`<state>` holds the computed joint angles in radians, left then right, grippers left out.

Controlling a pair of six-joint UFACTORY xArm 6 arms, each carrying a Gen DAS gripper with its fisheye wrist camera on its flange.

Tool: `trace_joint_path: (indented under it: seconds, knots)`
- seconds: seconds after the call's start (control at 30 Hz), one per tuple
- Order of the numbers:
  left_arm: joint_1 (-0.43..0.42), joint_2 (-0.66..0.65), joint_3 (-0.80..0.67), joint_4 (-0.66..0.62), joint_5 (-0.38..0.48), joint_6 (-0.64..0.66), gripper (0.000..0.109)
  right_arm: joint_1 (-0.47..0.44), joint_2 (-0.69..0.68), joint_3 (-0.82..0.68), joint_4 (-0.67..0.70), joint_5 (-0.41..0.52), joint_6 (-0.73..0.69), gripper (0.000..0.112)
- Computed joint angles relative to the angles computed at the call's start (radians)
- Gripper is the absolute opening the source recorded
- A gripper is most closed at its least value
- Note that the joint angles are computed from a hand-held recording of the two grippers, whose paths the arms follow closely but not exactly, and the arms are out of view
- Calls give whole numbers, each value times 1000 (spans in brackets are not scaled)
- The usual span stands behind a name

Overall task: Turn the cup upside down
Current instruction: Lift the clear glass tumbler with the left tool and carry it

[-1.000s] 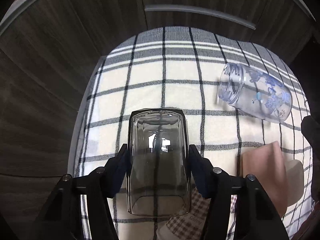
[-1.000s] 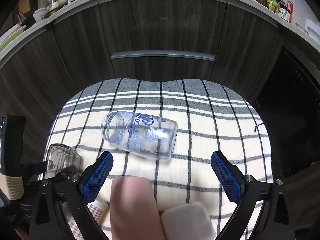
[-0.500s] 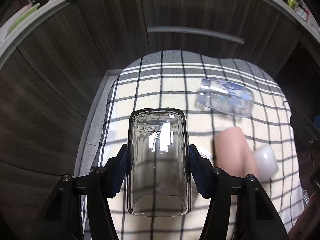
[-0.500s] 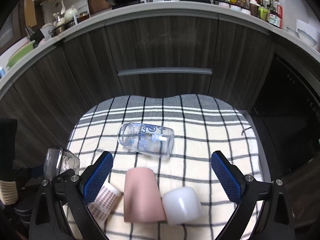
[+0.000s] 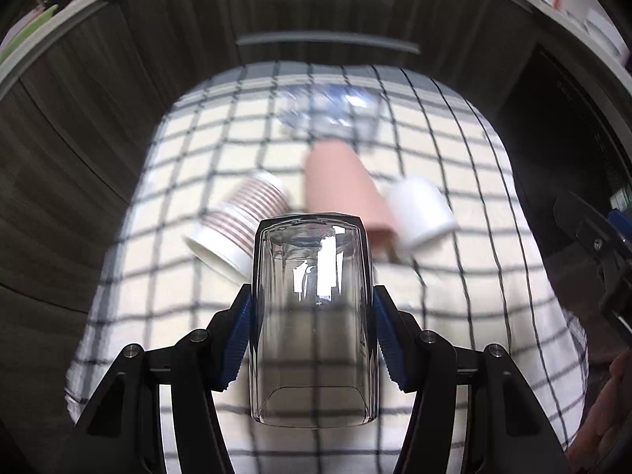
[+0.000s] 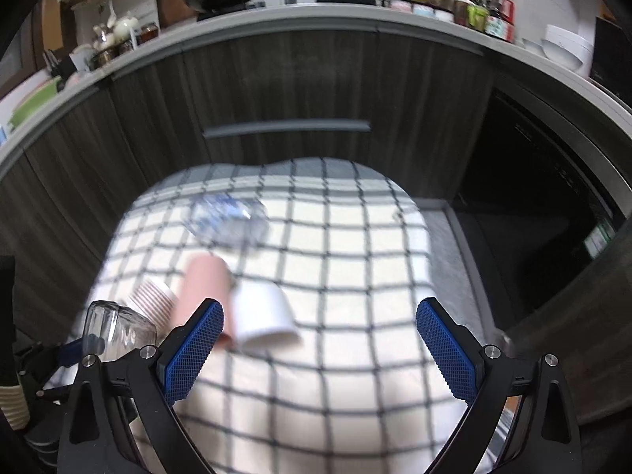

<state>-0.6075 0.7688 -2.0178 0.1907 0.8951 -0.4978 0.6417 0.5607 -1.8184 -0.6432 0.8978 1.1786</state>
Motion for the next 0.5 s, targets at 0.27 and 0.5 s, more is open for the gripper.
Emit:
trace_joint_path:
  seconds: [0.27, 0.5]
  knots:
    - [-63, 46, 22, 66, 0, -42, 57, -7, -116, 242, 15, -33, 40, 98]
    - [-87, 50, 73, 113, -27, -71, 57, -4, -144, 319, 16, -61, 62, 98]
